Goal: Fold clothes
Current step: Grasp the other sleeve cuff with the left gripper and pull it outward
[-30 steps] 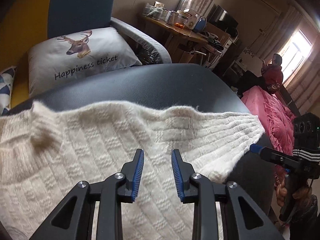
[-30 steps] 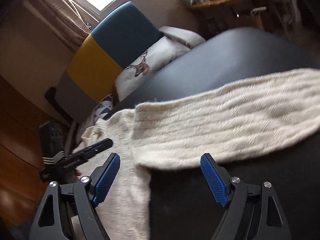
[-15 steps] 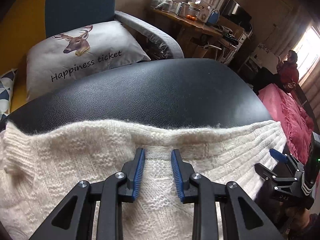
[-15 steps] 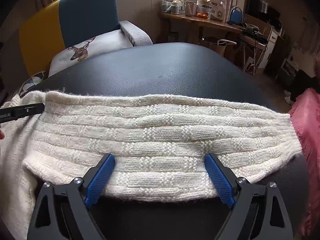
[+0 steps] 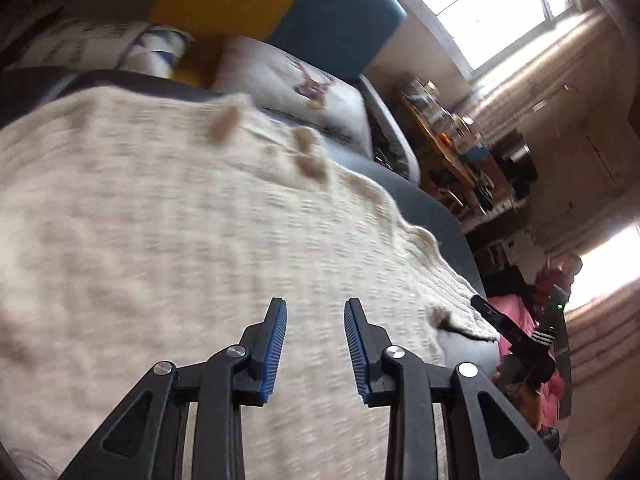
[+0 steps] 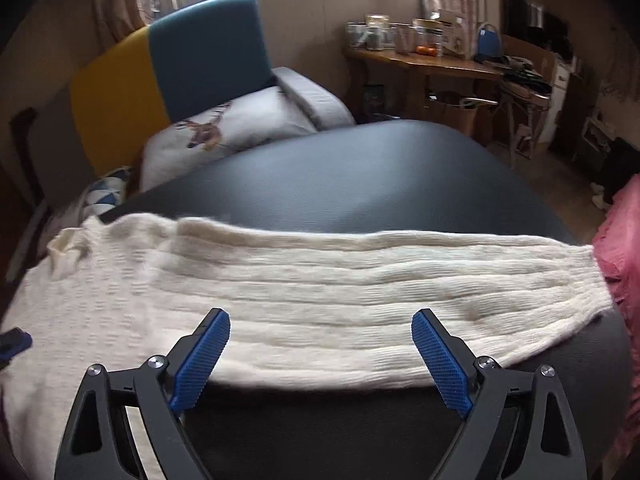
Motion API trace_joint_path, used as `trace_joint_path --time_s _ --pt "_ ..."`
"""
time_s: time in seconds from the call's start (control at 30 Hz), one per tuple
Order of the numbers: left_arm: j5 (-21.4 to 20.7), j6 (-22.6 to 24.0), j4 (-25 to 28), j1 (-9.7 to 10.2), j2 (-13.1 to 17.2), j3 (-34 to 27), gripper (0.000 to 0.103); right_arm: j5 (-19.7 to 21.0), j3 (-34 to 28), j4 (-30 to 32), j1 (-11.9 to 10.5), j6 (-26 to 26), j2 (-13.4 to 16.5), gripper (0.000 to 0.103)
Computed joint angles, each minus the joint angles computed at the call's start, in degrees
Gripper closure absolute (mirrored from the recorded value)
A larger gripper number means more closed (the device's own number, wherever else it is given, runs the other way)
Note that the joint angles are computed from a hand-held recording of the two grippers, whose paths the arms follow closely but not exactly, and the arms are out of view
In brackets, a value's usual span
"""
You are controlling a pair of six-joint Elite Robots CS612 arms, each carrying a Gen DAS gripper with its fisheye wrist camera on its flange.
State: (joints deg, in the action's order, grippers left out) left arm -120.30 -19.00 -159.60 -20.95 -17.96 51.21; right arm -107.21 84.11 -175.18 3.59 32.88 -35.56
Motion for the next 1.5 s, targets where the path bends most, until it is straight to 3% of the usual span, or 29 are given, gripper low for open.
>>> trace_joint_path --time_s 0.13,0.23,0.4,0.5,0.57,0.73,0.9,1.0,1.07,1.1,1.13,1.37,1.5 --pt "7.77 -6.37 -8.83 4.91 -5.49 12.24 0.073 6.1 -6.62 0.18 3.18 -6.71 3.12 0.009" --pt "16.72 -11.17 -14.34 8.38 -9.28 20.29 0.071 11.0 -12.5 2.32 5.85 -11.21 6.02 0.009" --pt "29.55 -15.09 -17.37 13.29 -13.37 28.74 0.06 17.05 -22.07 7.87 9.65 -16.39 10.77 0.009" --pt "31.79 -13.27 -16.57 15.13 -14.01 30.53 0.057 19.6 -27.26 11.14 11.49 -18.72 13.27 0.009" --pt "30.06 -12.17 -15.14 16.12 -13.55 30.18 0.057 20.37 -30.09 13.04 12.42 -19.96 14.54 0.009" --pt "25.41 -11.61 -12.67 17.16 -11.03 27.02 0.055 20.88 -34.39 16.31 13.85 -22.37 16.13 0.009" --pt "25.16 -10.21 -11.59 16.97 -9.18 23.9 0.054 20.1 -36.33 18.01 14.39 -23.64 16.6 0.009" --pt "27.48 -8.56 -9.8 16.33 -8.69 22.67 0.055 19.95 -37.77 19.02 14.39 -23.62 17.11 0.009" --pt "30.43 -6.47 -8.54 15.54 -8.54 22.11 0.058 19.85 -38.87 19.77 14.36 -23.36 17.6 0.009" --pt "30.8 -6.23 -8.44 15.43 -8.44 21.86 0.073 19.87 -39.37 20.13 14.34 -23.28 17.86 0.009" --pt "31.16 -5.99 -8.33 15.32 -8.33 21.6 0.094 19.9 -39.87 20.49 14.32 -23.2 18.11 0.009" --pt "36.05 -6.21 -14.58 15.17 -8.39 20.35 0.095 17.91 -45.17 24.59 14.01 -24.2 20.64 0.009" --pt "38.33 -5.04 -13.28 15.53 -7.23 16.37 0.095 15.8 -51.88 26.81 13.69 -24.92 23.77 0.009"
